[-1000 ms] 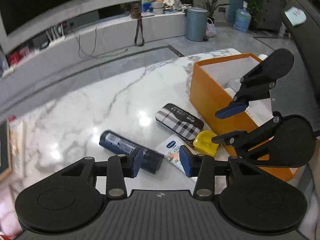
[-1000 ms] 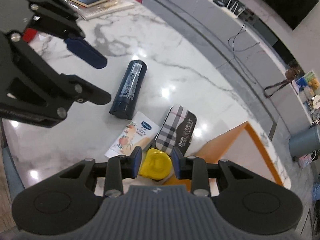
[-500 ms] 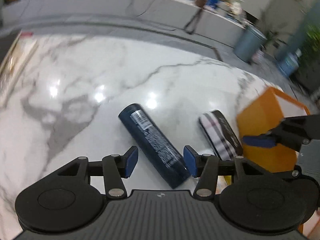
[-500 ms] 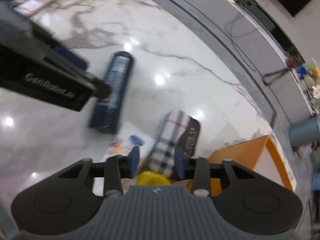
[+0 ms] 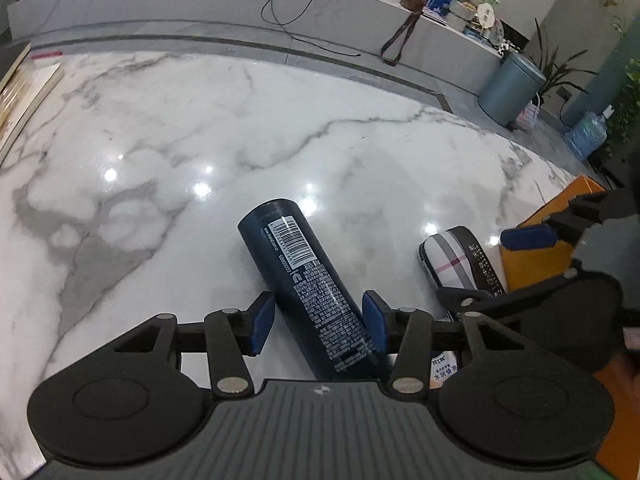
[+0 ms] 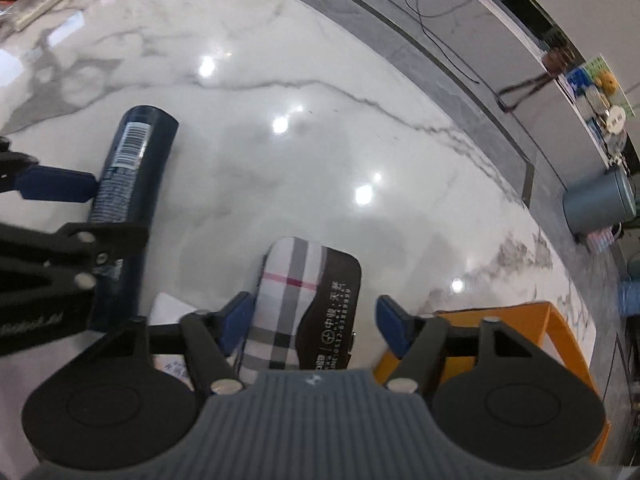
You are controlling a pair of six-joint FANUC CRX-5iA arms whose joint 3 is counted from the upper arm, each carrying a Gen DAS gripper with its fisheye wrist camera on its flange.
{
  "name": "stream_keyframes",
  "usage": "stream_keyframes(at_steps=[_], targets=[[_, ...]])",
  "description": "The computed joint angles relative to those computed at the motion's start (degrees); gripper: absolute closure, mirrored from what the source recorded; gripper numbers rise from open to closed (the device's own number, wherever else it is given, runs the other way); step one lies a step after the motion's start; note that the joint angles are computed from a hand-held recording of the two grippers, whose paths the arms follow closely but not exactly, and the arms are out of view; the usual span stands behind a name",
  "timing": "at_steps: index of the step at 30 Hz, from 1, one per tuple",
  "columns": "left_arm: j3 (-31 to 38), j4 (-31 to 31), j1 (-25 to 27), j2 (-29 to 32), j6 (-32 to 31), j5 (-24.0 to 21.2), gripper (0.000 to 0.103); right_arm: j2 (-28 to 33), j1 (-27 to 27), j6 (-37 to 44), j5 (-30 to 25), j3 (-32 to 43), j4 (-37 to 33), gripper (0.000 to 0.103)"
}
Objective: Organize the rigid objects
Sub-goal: 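Grasp the dark blue spray can with the left tool while the right grasps the plaid glasses case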
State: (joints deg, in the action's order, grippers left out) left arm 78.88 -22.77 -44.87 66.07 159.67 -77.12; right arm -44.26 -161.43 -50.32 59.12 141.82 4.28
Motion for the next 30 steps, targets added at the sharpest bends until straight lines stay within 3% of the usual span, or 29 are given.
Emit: stream_keyframes(at_steps=[2,6,9,17,21,29,30], targets=[[0.1,-0.2,-0.1,0.0,-1.2,-0.2,0.050,-1.5,0.0,-1.4,2.5,-2.4,0.1,0.030],[-0.3,0.5,0.1,-0.3,-2.8,-0.8,0.053,-4.2,-0.9,-4.5,7.3,-6.3,-2.6,0.040],[0.0,0.6,-0.1,-0.5,-4.8,-3.0,0.056,-4.0,-0.9,-4.2,7.1,-5.9,-3.0,0.041],[-7.6,1.0,-0.3,-5.5,-9.4,-5.7,0.057,-0.5,1.0,6.4,0.7,2.1,-8.3,0.043],[-15.7,1.5,-0.4,-10.1,-10.1,-3.0,0.057,3.3,2.7,14.4,-6.8,9.6,-10.8,0.062],[-23.9,2.9,-0.6,-14.7,-10.1,0.9,0.056,1.9,3.1,11.6,-1.3,5.9,-10.6,0.060],[-24.5,3.2,-0.4,-14.9,-9.3,1.3,0.056,2.0,3.0,11.5,-1.4,5.9,-10.1,0.053]])
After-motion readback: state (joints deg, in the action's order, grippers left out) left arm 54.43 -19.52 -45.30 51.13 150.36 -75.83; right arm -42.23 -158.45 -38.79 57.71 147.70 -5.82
